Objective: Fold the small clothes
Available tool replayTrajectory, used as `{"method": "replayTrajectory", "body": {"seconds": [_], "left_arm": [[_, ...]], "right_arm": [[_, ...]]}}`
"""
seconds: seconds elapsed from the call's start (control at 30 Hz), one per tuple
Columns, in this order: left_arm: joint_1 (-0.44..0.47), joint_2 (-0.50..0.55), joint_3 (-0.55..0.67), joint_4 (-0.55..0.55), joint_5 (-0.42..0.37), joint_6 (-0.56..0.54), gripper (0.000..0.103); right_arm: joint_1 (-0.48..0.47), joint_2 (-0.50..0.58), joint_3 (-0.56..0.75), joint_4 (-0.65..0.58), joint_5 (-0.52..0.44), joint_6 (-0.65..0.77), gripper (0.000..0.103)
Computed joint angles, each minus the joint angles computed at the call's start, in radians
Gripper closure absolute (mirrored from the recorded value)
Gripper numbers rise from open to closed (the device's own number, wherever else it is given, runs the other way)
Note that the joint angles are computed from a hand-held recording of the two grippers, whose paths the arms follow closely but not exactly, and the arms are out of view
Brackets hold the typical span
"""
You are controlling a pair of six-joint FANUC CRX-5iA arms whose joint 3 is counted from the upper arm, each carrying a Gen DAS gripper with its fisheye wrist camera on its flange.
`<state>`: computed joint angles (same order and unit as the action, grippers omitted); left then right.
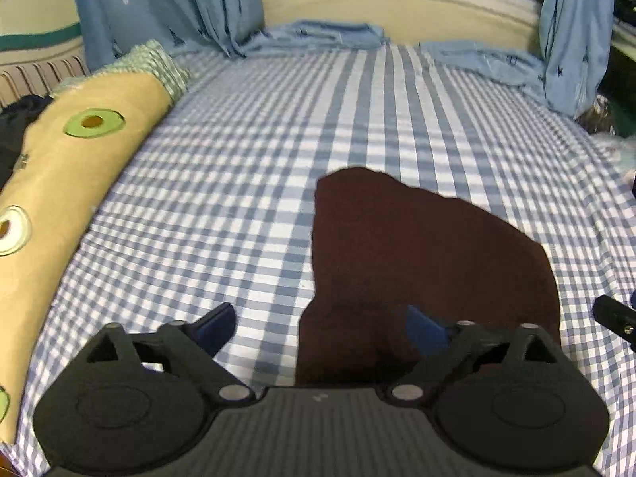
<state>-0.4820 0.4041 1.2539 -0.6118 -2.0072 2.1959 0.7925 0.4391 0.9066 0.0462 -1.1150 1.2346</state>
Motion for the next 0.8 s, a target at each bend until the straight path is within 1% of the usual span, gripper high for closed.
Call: {"method": "replayTrajectory", "body": {"seconds": [0.03, 0.1, 0.17, 0.3, 0.4, 0.47, 0.57, 0.73, 0.8], "left_arm": [[-0.024, -0.010, 0.000, -0.033, -0.006, 0.001, 0.003], [-0.067, -0.037, -0.012, -0.088, -0.011, 0.000, 0.001], [-0.118, -0.052, -0.010, -0.150, -0.027, -0.002, 0.001], [-0.236, -0.072, 0.006, -0.275, -0.078, -0.018, 0.001], [-0.330, -0.095, -0.011, -0.357, -0.106, -0.020, 0.001], [-0.388, -0.111, -0.031, -0.400, -0.120, -0.020, 0.001], [-0.474, -0.127, -0.051, -0.463, -0.145, -0.013, 0.001], [-0.572, -0.162, -0.113, -0.498, -0.165, 0.056, 0.001], [-0.609, -0.175, -0.139, -0.515, -0.172, 0.080, 0.001]], "right_arm": [[0.011, -0.041, -0.060, 0.025, 0.041, -0.022, 0.001], [0.035, -0.094, -0.139, 0.080, 0.092, -0.072, 0.001], [0.060, -0.163, -0.242, 0.144, 0.145, -0.134, 0.001], [0.113, -0.292, -0.427, 0.265, 0.220, -0.252, 0.001], [0.155, -0.389, -0.561, 0.346, 0.267, -0.323, 0.001], [0.189, -0.448, -0.642, 0.416, 0.278, -0.378, 0.001], [0.233, -0.527, -0.745, 0.491, 0.285, -0.449, 0.001], [0.304, -0.628, -0.858, 0.569, 0.245, -0.512, 0.001], [0.329, -0.653, -0.881, 0.581, 0.221, -0.523, 0.001]]}}
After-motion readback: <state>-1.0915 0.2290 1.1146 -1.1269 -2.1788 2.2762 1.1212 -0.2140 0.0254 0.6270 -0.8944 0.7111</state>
